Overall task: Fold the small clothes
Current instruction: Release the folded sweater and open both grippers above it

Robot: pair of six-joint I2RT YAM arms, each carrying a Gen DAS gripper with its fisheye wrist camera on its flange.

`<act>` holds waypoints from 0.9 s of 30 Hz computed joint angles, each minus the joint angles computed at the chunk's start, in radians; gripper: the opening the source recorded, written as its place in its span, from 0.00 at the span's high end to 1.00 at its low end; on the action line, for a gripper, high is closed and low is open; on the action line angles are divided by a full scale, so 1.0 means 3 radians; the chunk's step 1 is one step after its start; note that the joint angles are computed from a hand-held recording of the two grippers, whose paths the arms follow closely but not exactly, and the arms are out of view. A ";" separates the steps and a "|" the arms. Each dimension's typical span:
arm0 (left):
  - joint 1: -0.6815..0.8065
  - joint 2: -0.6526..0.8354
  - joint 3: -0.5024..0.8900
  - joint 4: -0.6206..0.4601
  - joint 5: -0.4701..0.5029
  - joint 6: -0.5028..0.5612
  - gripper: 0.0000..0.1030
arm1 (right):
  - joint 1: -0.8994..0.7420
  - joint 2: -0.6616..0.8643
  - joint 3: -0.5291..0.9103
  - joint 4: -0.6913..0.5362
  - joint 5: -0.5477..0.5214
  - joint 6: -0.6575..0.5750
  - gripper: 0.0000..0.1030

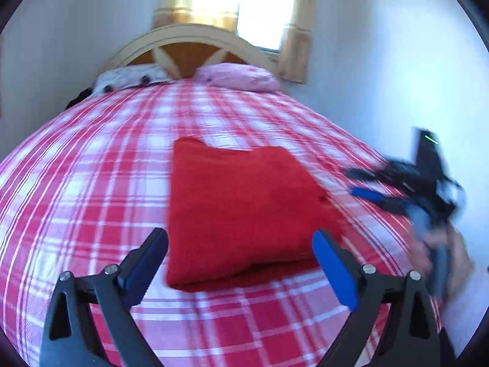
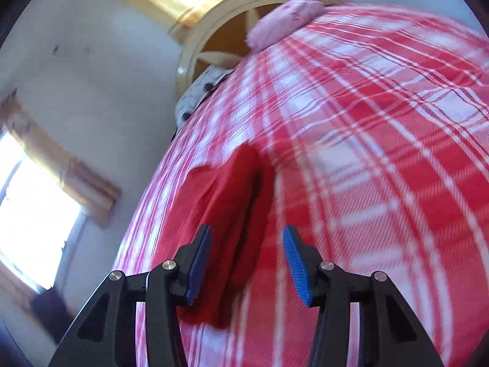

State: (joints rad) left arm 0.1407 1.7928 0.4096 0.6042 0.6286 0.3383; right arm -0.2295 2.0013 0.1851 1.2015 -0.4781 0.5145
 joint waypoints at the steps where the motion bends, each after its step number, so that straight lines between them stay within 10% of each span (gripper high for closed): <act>1: -0.0030 0.0043 0.0099 -0.0072 -0.0141 -0.0052 0.05 | 0.0122 0.0018 -0.0113 0.0176 0.0054 0.0023 0.51; 5: -0.0045 0.0166 0.0346 -0.0313 -0.0444 -0.0055 0.05 | 0.0797 0.0260 -0.0317 0.0843 0.0371 0.0262 0.51; 8: 0.0051 0.0269 0.0473 -0.0409 -0.0406 -0.0075 0.05 | 0.1430 -0.0010 0.0033 -0.0162 0.1261 0.0191 0.58; 9: 0.0083 0.0287 0.0481 -0.0406 -0.0401 -0.0062 0.05 | 0.1522 0.0045 0.0168 -0.0400 0.1410 0.0239 0.81; 20: 0.0216 0.0454 0.0787 -0.0640 -0.0352 0.0097 0.05 | 0.1262 0.1116 0.0035 0.0895 0.0738 0.0592 0.82; 27: 0.0022 0.0532 0.0962 -0.0580 -0.0451 0.0048 0.05 | 0.1090 -0.0676 -0.0392 -0.0172 0.1114 0.0189 0.78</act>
State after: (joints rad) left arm 0.1474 1.9525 0.6982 0.4300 0.4933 0.3527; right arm 0.0974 1.7984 0.0673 1.1500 -0.1439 0.5713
